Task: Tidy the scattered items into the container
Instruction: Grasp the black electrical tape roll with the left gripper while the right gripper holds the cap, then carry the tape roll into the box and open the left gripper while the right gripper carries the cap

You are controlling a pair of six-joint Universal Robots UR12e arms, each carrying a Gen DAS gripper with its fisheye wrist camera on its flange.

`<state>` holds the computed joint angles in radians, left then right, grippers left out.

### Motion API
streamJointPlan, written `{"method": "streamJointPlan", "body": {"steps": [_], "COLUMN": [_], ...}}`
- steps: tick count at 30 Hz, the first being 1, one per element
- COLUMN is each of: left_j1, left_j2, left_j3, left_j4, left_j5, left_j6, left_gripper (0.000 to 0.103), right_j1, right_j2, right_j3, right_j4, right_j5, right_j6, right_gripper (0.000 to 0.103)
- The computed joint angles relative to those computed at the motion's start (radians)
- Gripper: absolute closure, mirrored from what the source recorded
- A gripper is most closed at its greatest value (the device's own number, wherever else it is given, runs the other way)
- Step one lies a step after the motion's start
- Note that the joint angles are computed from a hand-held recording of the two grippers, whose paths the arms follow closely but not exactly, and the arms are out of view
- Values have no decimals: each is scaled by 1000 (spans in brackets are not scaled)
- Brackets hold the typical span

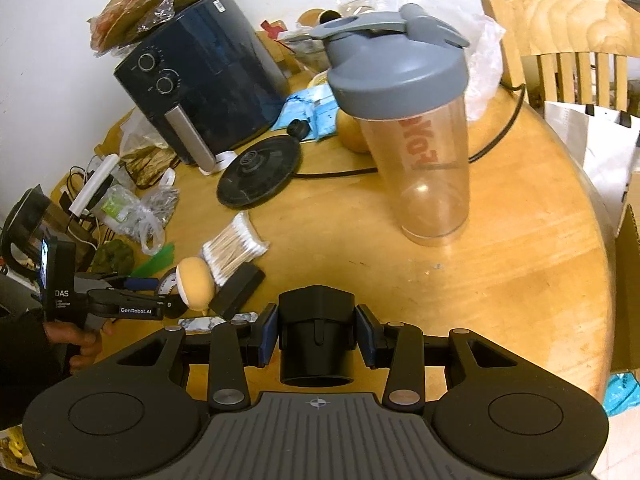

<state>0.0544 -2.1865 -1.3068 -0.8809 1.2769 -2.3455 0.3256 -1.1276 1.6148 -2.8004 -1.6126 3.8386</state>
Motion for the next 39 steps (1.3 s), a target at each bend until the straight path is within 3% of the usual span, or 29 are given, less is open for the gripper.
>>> {"method": "streamJointPlan", "body": {"steps": [24,39], "left_j1": [24,50], "left_j2": [39,112], "left_j3": [-35,-87], "left_j4": [17,16], "left_j5": [-55,-120], "left_j6": [-25,-37], "left_gripper": [31,31], "right_j1": [0,4], "right_j2": [-14,-10], "right_j3": [24,19], "right_j4": [-32,-65], "right_j5": [0,33], "right_j6": [1,-20], "right_gripper": [59,59]}}
